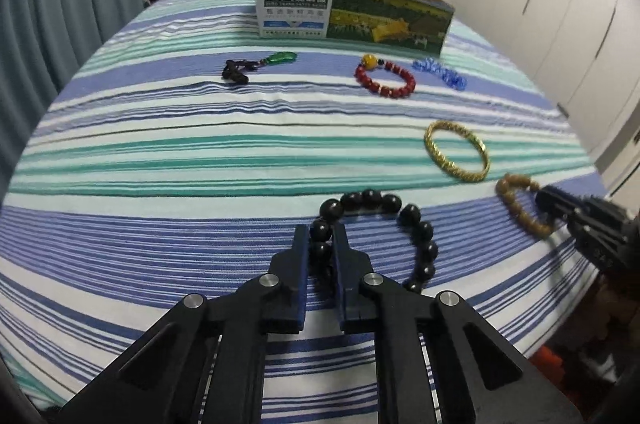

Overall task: Organize jewelry
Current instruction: 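Grasp the brown bead bracelet with right tool while left tool grasps the black bead bracelet, then carry both bracelets over the cardboard box and open both tools inside it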

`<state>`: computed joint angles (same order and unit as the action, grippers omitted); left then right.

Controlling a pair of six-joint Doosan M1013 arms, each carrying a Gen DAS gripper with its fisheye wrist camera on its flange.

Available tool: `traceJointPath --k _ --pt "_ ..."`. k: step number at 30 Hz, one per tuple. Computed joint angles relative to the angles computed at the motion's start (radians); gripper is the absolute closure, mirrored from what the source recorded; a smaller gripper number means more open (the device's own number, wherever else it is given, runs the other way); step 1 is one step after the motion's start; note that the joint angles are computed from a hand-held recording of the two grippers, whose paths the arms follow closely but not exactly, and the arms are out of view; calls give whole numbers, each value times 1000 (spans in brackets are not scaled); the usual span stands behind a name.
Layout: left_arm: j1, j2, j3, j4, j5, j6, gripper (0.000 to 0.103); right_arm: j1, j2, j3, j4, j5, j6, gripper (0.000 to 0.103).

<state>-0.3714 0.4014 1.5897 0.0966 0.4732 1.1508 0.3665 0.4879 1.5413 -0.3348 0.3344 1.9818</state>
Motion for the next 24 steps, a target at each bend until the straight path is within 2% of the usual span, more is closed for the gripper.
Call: traceJointPath --k 5,12,24 --pt "21 -20 7 -129 -44 76 94 -13 -22 7 116 -30 -80 89" --pt "35 -48 0 -223 -76 156 94 -21 -50 2 250 -62 -202 89" --pt "38 -65 -15 -221 -76 163 94 -29 -73 -12 329 -74 -268 89"
